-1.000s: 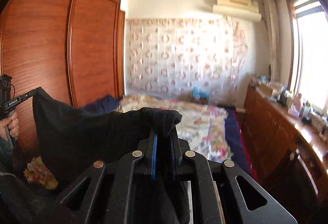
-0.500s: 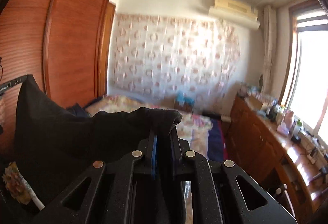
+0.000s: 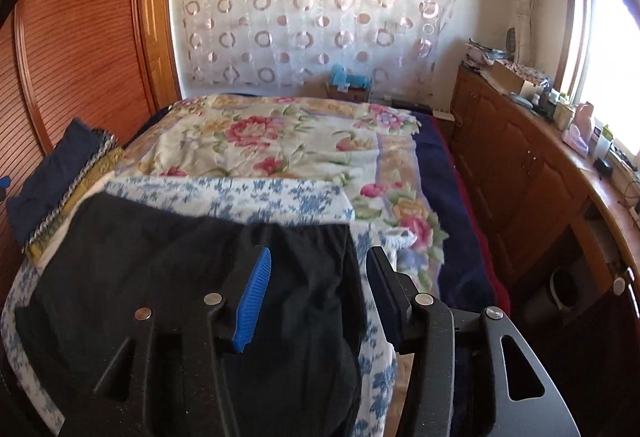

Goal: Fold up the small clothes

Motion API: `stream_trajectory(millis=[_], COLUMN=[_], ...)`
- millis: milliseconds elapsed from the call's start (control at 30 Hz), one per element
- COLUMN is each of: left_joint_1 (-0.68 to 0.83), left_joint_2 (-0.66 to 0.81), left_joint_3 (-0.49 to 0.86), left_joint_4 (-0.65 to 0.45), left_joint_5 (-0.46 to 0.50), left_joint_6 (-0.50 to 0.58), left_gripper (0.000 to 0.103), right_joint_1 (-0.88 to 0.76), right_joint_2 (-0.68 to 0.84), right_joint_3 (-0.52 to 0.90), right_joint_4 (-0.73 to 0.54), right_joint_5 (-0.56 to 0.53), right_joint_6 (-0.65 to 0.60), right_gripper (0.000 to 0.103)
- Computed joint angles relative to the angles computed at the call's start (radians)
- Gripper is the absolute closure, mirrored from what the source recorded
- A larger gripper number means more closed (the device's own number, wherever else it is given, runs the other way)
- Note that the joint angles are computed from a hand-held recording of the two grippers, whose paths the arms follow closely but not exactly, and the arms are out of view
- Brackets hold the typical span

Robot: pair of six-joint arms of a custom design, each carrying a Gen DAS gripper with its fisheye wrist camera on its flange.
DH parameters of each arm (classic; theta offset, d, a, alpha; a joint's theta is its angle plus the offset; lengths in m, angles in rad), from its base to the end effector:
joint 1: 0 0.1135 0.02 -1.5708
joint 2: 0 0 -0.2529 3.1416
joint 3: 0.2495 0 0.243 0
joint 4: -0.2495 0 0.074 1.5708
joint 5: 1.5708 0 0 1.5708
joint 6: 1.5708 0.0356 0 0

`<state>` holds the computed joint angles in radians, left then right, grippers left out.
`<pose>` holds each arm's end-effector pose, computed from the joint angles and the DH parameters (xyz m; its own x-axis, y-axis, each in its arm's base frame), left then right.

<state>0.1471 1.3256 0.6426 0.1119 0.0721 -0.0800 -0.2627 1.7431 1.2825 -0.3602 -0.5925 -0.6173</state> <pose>0.2687 0.0372 0.1976 -0.5261 -0.1585 -0.8355 -0.1287 0.9860 -0.1060 0.3640 -0.0773 0.2360 -0.4881 -0.3660 -0.7923 -0.5331 0.8438 -0.0614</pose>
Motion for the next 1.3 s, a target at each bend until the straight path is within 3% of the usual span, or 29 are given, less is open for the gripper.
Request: stream_trajectory(millis=[133, 300, 733, 800, 833, 867, 933, 1000, 1100, 1200, 1267, 1300], left_joint_1=[-0.005, -0.04, -0.215, -0.238, -0.235, -0.229, -0.223, -0.201, -0.211, -0.241, -0.285, -0.308], left_joint_2=[-0.032, -0.081, -0.337, -0.396, -0.424, -0.425, -0.426, -0.412, -0.427, -0.481, -0.503, -0.515], left_joint_3=[-0.08, -0.203, -0.472, -0.519, -0.54, -0.548, -0.567, -0.578, -0.598, -0.617, -0.618, -0.617], left_joint_4=[0.016, 0.04, -0.08, -0.101, -0.111, -0.111, -0.102, -0.088, -0.073, -0.102, -0.127, -0.142], left_joint_5=[0.01, 0.007, -0.152, -0.18, -0.173, -0.167, -0.172, -0.159, -0.158, -0.174, -0.202, -0.222], left_joint_6=[-0.01, -0.037, -0.165, -0.187, -0.195, -0.198, -0.206, -0.21, -0.214, -0.22, -0.233, -0.242], left_gripper=[0.026, 0.026, 0.026, 0.026, 0.026, 0.026, 0.026, 0.026, 0.036, 0.059, 0.084, 0.09], right_joint_1=[-0.087, -0.176, -0.384, -0.372, -0.375, -0.382, -0.381, -0.369, -0.363, -0.365, -0.373, -0.373], right_joint_2=[0.042, 0.042, 0.007, 0.006, -0.001, -0.006, -0.01, -0.029, -0.019, -0.022, -0.019, -0.013], right_joint_3=[0.081, 0.011, -0.043, -0.069, -0.082, -0.109, -0.139, -0.179, -0.186, -0.191, -0.209, -0.212], right_joint_4=[-0.132, -0.183, -0.362, -0.335, -0.331, -0.319, -0.285, -0.216, -0.186, -0.179, -0.164, -0.157], right_joint_5=[-0.05, -0.061, -0.124, -0.122, -0.12, -0.122, -0.112, -0.095, -0.083, -0.09, -0.102, -0.107], right_joint_6=[-0.11, -0.199, -0.416, -0.419, -0.43, -0.449, -0.462, -0.445, -0.435, -0.443, -0.448, -0.442], right_gripper=[0.051, 0.051, 0.051, 0.052, 0.053, 0.062, 0.067, 0.08, 0.098, 0.1, 0.1, 0.101])
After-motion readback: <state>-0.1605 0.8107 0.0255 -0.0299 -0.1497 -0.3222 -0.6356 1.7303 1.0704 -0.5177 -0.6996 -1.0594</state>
